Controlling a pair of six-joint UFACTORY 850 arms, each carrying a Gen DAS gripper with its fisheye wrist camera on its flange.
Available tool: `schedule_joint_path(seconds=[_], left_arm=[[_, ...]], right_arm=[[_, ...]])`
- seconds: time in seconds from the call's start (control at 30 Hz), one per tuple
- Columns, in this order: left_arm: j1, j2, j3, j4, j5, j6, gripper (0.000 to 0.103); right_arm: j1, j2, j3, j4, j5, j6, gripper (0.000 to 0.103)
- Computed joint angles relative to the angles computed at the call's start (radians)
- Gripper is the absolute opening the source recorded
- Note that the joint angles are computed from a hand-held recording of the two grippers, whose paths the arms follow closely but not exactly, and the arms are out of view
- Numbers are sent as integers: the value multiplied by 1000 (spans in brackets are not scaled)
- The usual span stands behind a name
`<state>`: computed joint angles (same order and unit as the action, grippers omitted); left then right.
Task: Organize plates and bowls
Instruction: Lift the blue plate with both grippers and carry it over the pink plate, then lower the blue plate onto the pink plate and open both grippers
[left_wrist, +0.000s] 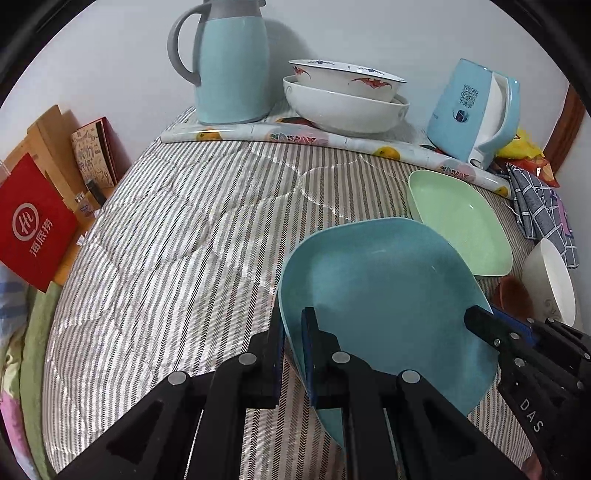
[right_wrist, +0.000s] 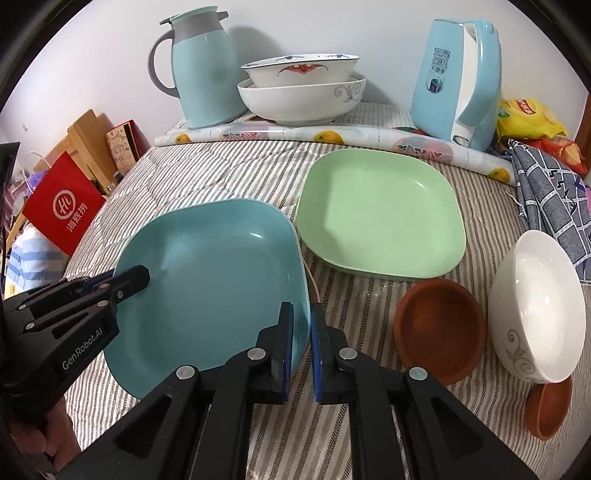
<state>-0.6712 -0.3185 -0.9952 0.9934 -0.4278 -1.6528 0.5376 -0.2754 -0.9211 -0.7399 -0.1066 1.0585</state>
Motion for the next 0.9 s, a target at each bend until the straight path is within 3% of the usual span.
schedule_joint_path(seconds=[0.1, 0.23, 0.4, 0.47, 0.57, 0.7, 0.9], left_arm=[[-2, -1, -1, 4, -4, -2, 10], [-1, 1, 2, 2, -3, 4, 11], [-7, 8, 12, 17, -2, -16, 13], [-7, 13, 18, 12, 9, -9, 19], [-9, 16, 23, -21, 27, 20, 36], [-21, 18, 28, -19, 28, 11, 43], [-37, 29, 26, -17, 13, 3, 44]], right_arm=[[0, 1, -1, -71, 0, 71, 12], [5, 18, 7, -157, -1, 158, 29], [15, 50, 30, -301, -5, 304, 38], [16, 58, 39, -309, -6, 314, 38], [14, 73, 54, -255, -2, 272, 39], [17, 93, 76, -284, -6, 310, 39], [17, 128, 105, -322, -11, 352, 39]])
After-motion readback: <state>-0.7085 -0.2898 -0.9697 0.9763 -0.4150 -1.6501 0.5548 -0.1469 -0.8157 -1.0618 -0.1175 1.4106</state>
